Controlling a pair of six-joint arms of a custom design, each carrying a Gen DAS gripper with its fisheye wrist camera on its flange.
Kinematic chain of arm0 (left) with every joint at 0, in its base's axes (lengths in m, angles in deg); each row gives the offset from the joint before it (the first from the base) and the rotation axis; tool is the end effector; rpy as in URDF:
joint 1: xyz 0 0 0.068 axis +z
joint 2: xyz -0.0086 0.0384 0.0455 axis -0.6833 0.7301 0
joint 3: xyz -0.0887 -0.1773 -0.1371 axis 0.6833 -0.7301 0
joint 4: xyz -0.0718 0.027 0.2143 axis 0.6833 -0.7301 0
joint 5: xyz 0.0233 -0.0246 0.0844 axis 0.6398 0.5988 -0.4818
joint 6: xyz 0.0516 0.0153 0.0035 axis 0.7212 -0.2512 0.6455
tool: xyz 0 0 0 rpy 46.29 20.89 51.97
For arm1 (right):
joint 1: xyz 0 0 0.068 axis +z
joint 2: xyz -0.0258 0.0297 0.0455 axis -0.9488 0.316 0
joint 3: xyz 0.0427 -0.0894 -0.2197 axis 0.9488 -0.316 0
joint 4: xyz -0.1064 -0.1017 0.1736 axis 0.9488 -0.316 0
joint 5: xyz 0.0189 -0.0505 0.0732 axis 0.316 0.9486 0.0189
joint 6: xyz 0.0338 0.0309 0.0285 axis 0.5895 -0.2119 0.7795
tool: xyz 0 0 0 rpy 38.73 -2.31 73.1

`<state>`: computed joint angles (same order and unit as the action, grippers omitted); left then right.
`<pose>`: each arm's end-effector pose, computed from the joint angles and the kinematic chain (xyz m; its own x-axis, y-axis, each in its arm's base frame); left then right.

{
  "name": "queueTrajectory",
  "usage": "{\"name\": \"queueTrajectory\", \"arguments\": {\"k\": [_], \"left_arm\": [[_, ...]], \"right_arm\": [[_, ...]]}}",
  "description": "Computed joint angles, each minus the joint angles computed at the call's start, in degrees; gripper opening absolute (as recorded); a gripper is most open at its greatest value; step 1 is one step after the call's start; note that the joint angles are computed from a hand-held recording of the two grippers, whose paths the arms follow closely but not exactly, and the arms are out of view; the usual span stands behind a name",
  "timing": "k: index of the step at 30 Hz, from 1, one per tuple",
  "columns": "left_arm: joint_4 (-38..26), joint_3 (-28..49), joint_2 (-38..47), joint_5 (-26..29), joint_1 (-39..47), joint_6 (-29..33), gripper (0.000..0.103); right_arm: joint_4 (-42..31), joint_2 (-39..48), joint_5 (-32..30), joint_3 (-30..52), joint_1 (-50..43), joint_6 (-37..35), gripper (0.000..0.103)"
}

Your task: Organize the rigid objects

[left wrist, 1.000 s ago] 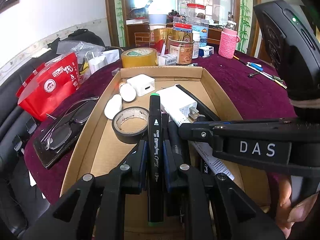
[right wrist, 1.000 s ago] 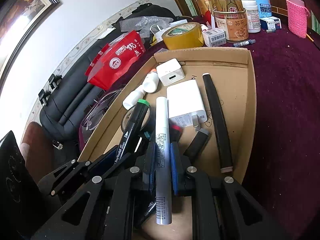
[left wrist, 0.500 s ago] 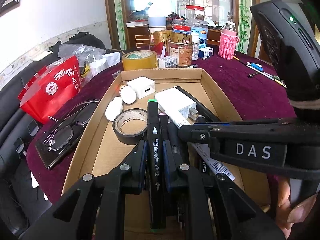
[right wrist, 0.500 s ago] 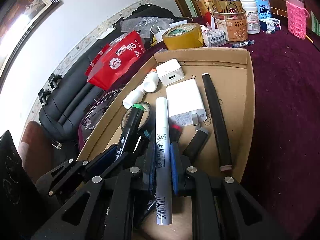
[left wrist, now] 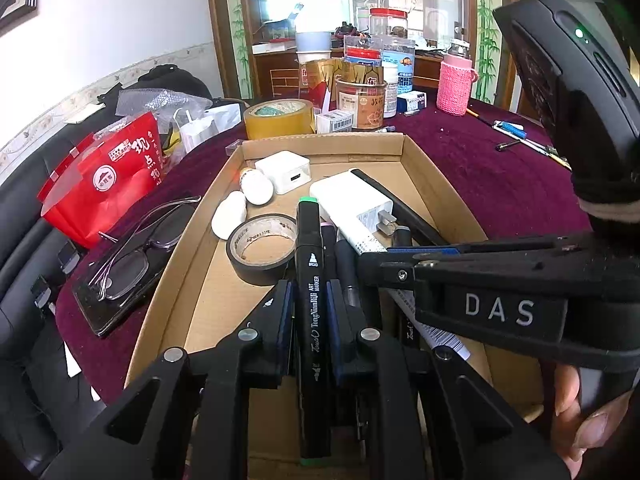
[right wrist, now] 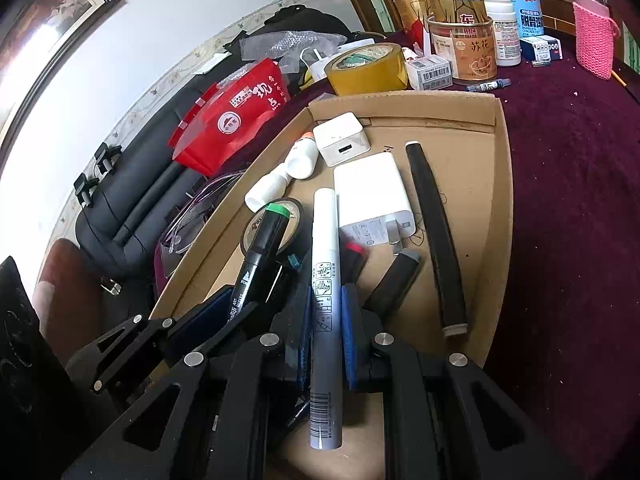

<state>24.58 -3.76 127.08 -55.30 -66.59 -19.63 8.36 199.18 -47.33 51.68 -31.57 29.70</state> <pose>0.2635 -0.1059 0.1530 -0.6780 0.1401 -0.7216 0.1488 0.9875 0.0520 0.3302 0.2841 0.1399 -0.8585 -0.0431 -0.5109 -0.3070 0.8413 0.4449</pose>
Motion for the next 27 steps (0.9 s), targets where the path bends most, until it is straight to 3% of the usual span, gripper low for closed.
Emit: {"name": "queueTrajectory", "arguments": {"k": [6,10,13,22,27], "left_arm": [[-0.19,-0.3,0.03,-0.01,0.27,0.16,0.016],[0.54,-0.71,-0.22,-1.17,0.0,0.21,0.037],[0.95,-1.34,-1.06,-1.4,-0.16,0.33,0.041],[0.23,-1.33,-1.66,-2.66,-0.83,0.21,0.043],[0.27,-2.22,-3.09,-3.68,-1.27,0.03,0.054]], "right_arm": [[-0.01,-0.11,0.46,-0.16,0.04,-0.11,0.013],[0.27,-0.64,0.54,-0.86,0.01,-0.05,0.014],[0.52,-1.06,0.48,-1.4,-0.06,-0.13,0.016],[1.78,-3.45,2.59,-3.93,1.1,-0.3,0.037],[3.45,-5.64,3.43,-6.7,1.28,0.35,0.047]]}}
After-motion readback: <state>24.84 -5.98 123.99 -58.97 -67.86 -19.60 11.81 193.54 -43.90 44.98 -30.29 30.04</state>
